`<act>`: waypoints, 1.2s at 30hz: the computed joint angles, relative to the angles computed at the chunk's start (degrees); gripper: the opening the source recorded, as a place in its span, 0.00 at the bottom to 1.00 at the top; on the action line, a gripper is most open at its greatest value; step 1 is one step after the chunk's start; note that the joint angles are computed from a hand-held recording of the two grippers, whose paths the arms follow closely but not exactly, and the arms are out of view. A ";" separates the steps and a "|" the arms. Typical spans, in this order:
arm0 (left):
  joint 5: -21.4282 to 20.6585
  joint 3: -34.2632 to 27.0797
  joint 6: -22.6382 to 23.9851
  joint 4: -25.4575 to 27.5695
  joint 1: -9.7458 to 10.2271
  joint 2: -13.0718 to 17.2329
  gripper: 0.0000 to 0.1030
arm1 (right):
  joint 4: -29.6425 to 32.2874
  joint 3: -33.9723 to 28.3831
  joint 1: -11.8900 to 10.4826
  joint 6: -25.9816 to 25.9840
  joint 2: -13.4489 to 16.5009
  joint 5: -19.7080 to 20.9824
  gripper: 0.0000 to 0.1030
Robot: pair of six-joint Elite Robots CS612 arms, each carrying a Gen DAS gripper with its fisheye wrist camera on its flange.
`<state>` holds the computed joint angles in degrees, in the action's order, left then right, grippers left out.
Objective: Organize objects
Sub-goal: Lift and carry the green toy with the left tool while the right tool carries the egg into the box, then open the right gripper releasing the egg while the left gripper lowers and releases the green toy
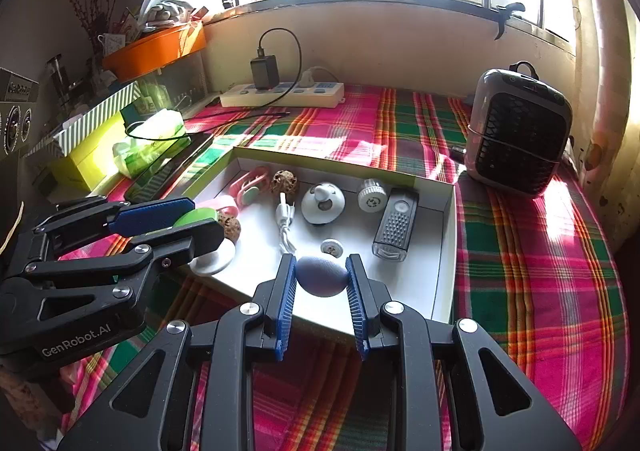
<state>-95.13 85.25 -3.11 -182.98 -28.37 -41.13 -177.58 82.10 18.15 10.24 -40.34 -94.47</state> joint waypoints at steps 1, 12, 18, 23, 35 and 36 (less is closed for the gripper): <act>0.14 -0.29 -0.09 0.26 0.01 0.15 0.31 | 0.23 -0.31 -0.05 -0.01 0.16 -0.12 0.26; 0.34 -3.93 -0.68 2.85 0.27 2.27 0.31 | 3.51 -3.40 -0.83 0.00 1.86 0.74 0.26; 0.74 -5.57 -0.90 4.11 0.24 3.32 0.31 | 5.18 -5.21 -1.21 -0.10 2.96 1.11 0.26; 1.15 -6.50 -0.74 4.88 0.20 3.91 0.31 | 6.46 -6.55 -1.43 -0.68 3.76 1.49 0.26; 1.96 -7.72 0.28 6.95 0.06 4.85 0.31 | 8.62 -8.07 -1.75 -1.31 4.80 1.94 0.26; 1.99 -7.74 0.22 7.04 0.06 4.87 0.31 | 8.65 -8.10 -1.78 -1.34 4.82 2.01 0.26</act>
<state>-93.14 77.51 -2.89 -175.94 -28.31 -36.25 -168.93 74.00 16.37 8.90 -35.53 -92.46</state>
